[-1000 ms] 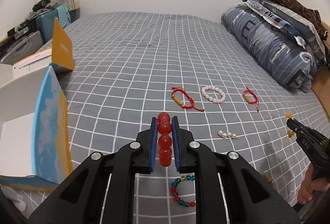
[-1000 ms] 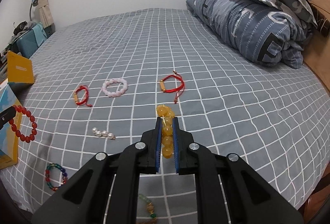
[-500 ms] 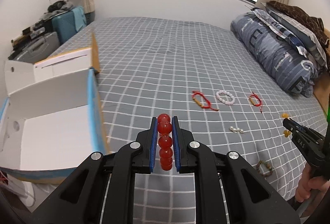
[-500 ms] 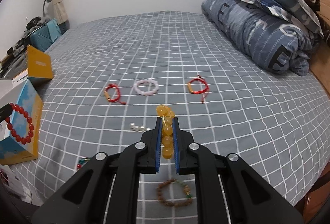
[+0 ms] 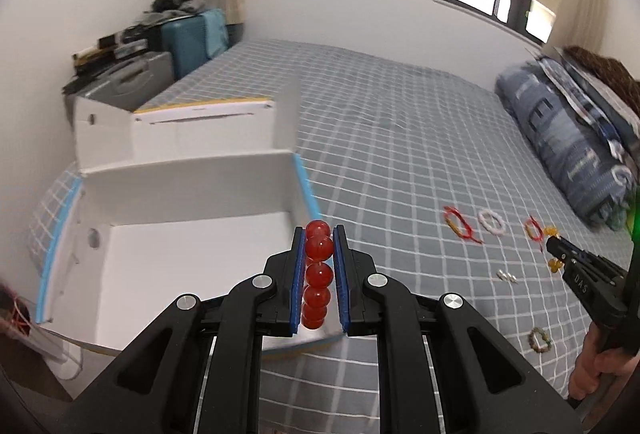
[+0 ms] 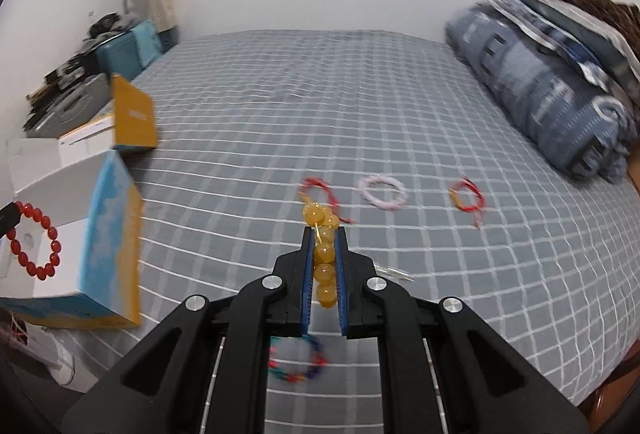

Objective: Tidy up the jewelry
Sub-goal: 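Carry the red bracelet and yellow beads with both tools over the white box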

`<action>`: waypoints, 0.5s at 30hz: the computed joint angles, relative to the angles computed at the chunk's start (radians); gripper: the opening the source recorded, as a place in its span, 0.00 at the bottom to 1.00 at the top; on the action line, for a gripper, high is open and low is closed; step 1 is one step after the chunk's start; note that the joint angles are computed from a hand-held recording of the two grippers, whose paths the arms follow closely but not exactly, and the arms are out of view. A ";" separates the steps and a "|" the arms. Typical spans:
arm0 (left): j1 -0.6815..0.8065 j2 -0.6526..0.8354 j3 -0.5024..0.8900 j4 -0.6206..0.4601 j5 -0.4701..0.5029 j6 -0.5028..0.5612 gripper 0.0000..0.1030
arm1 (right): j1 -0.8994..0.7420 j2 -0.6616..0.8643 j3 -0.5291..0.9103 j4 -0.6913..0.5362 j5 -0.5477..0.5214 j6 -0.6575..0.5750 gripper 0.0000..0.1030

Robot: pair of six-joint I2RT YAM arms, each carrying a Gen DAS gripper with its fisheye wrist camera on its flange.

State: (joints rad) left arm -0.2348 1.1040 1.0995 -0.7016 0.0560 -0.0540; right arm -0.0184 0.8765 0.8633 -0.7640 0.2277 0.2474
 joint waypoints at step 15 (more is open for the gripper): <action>0.491 0.139 0.048 0.009 0.150 0.226 0.13 | 0.588 0.509 0.345 0.061 0.215 0.253 0.09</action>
